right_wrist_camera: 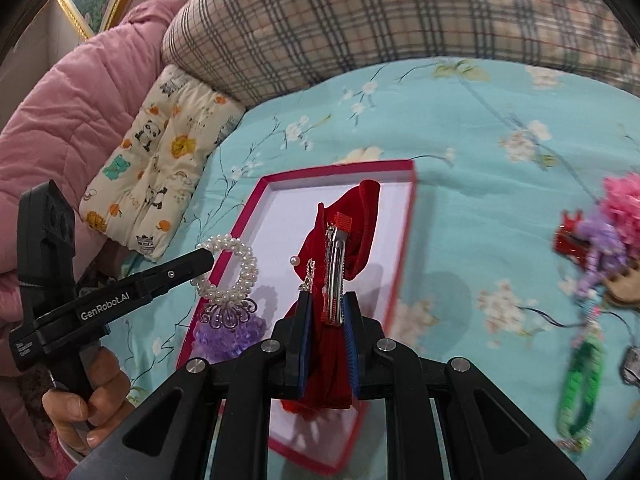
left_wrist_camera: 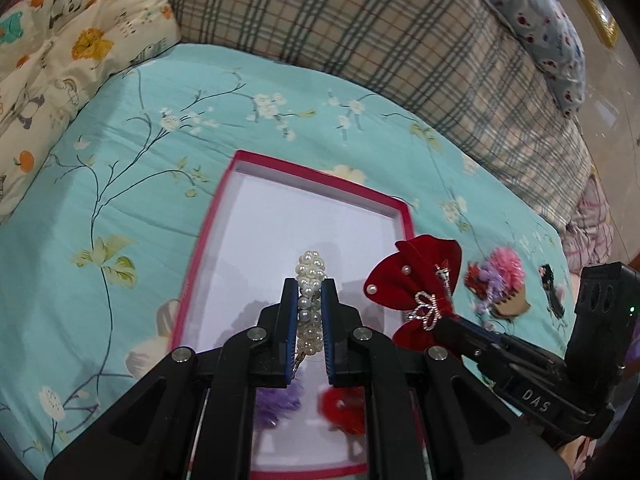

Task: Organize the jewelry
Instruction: 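Carry the pearl bracelet and red bow into the white box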

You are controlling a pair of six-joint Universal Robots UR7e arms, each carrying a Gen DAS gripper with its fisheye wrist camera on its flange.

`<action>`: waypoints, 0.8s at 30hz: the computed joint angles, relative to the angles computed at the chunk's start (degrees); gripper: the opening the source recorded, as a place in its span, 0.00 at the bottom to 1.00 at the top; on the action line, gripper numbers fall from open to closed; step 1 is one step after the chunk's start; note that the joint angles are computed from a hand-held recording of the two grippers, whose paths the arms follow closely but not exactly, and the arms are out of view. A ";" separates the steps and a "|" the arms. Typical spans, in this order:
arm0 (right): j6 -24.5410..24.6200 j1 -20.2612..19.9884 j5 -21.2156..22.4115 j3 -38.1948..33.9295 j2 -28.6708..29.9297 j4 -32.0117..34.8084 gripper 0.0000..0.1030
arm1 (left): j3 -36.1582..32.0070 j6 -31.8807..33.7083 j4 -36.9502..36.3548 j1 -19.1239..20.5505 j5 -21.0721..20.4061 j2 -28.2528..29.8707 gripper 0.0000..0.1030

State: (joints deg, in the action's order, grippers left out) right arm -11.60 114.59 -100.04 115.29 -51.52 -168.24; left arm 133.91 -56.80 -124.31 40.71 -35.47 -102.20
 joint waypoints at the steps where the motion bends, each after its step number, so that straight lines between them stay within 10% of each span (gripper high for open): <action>1: 0.15 0.11 -0.21 -0.60 0.74 0.27 0.14 | 0.10 0.40 -0.52 0.69 -0.10 -0.10 0.09; 24: -0.15 -1.02 -3.28 -4.63 7.31 2.07 0.18 | 0.05 2.26 -2.56 9.26 -1.18 3.29 0.09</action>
State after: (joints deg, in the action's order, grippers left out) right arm -11.75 113.58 -103.32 110.66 -44.21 -166.17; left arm 133.96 -54.54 -126.87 49.97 -36.65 -98.91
